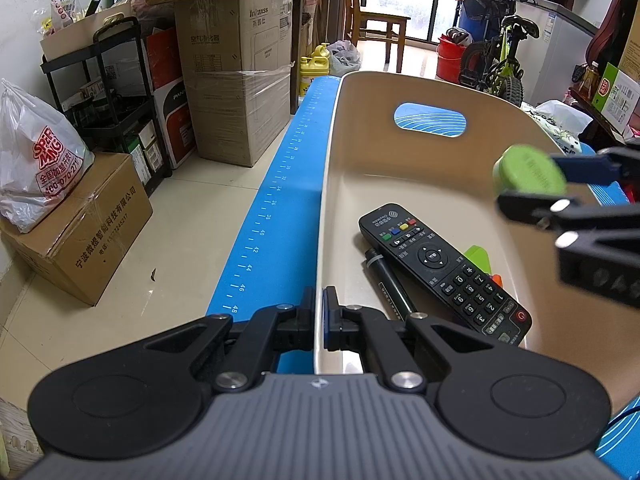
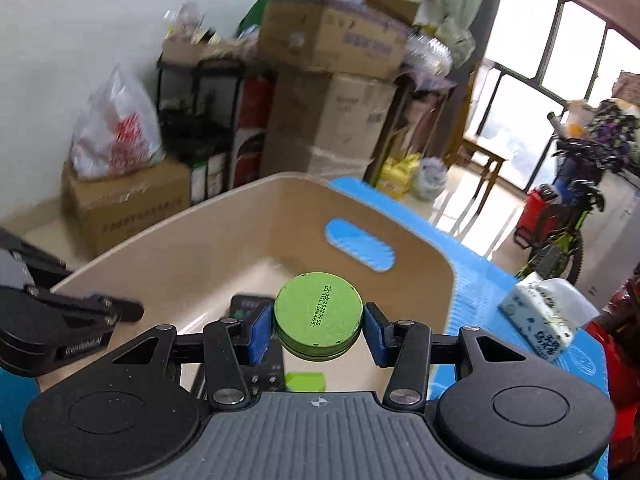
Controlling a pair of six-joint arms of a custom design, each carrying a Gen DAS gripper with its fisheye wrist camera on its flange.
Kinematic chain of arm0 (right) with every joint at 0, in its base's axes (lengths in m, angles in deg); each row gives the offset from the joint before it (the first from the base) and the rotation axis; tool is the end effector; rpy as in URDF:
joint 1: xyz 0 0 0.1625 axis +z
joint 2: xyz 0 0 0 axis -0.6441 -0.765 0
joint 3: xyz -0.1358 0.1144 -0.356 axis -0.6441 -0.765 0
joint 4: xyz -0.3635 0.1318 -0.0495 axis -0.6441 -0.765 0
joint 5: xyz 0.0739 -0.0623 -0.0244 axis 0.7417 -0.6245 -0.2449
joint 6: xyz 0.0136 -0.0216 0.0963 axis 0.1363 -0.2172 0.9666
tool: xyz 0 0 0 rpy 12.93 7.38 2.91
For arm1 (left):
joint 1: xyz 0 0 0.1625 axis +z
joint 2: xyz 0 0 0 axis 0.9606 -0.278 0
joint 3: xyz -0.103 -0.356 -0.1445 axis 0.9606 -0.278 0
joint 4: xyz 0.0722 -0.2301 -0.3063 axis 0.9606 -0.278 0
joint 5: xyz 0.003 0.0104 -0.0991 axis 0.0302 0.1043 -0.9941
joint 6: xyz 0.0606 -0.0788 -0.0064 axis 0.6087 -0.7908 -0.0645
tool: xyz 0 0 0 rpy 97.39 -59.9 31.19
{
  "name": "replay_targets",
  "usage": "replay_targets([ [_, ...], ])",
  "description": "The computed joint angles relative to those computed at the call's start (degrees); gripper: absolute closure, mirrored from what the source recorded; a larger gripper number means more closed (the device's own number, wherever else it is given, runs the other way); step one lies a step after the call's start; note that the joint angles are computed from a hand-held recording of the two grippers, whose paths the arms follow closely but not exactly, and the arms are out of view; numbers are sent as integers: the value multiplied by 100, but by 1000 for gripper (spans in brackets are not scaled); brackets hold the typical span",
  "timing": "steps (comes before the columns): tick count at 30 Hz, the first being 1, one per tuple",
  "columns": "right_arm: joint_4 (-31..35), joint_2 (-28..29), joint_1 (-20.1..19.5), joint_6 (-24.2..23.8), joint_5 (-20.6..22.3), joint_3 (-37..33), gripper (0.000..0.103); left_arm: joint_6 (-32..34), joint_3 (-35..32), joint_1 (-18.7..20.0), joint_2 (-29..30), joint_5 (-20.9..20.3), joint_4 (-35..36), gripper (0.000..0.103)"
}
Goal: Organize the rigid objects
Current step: 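Carry the green tin over the beige bin and release it inside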
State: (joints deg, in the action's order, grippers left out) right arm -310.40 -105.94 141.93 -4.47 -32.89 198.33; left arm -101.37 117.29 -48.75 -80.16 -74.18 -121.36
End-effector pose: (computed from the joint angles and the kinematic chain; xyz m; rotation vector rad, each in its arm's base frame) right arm 0.1578 -0.3340 0.0955 0.9492 -2.0615 0.8424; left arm -0.1507 -0.3049 0.0571 0.4976 2.2909 -0.8084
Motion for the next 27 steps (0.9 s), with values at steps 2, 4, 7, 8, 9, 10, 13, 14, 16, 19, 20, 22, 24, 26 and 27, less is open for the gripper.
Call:
replay_targets([
  [2,487,-87,20,78,-85,-64,50,1,0,1,1,-1,-5,99],
  [4,787,-80,41,158,-200,-155,50,1,0,1,1,-1,-5,99],
  [7,1063,16,29,154,-385,-257,50,-9,-2,-8,14,-8,-14,99],
  [8,1262,3,13,203,-455,-287,50,-19,-8,-17,33,-14,-23,99],
  [9,1473,-47,9,286,-509,-306,50,-28,-15,-21,50,-13,-20,99],
  [10,1576,-105,-1,365,-470,-293,50,-57,-17,-38,55,-16,0,99],
  [13,2247,-287,-3,554,-590,-347,50,-74,-17,-49,61,-14,14,99],
  [14,2458,-369,-16,653,-570,-352,49,-68,-16,-46,51,-20,15,99],
  [16,2687,-459,-22,776,-586,-379,49,-69,-13,-48,51,-17,10,99],
  [19,2884,-527,-25,868,-611,-412,44,-68,-16,-48,57,-18,9,99],
  [20,2881,-537,-14,863,-608,-407,44,-68,-16,-48,57,-18,9,99],
  [22,2826,-508,-6,819,-609,-417,42,-69,-15,-48,59,-22,-1,99],
  [24,2746,-516,-11,796,-559,-395,36,-72,-17,-49,59,-19,9,99],
  [26,2560,-554,-63,702,-350,-313,26,-72,-17,-49,59,-19,9,99],
  [27,2484,-558,-66,681,-316,-292,26,-76,-18,-50,59,-19,13,99],
])
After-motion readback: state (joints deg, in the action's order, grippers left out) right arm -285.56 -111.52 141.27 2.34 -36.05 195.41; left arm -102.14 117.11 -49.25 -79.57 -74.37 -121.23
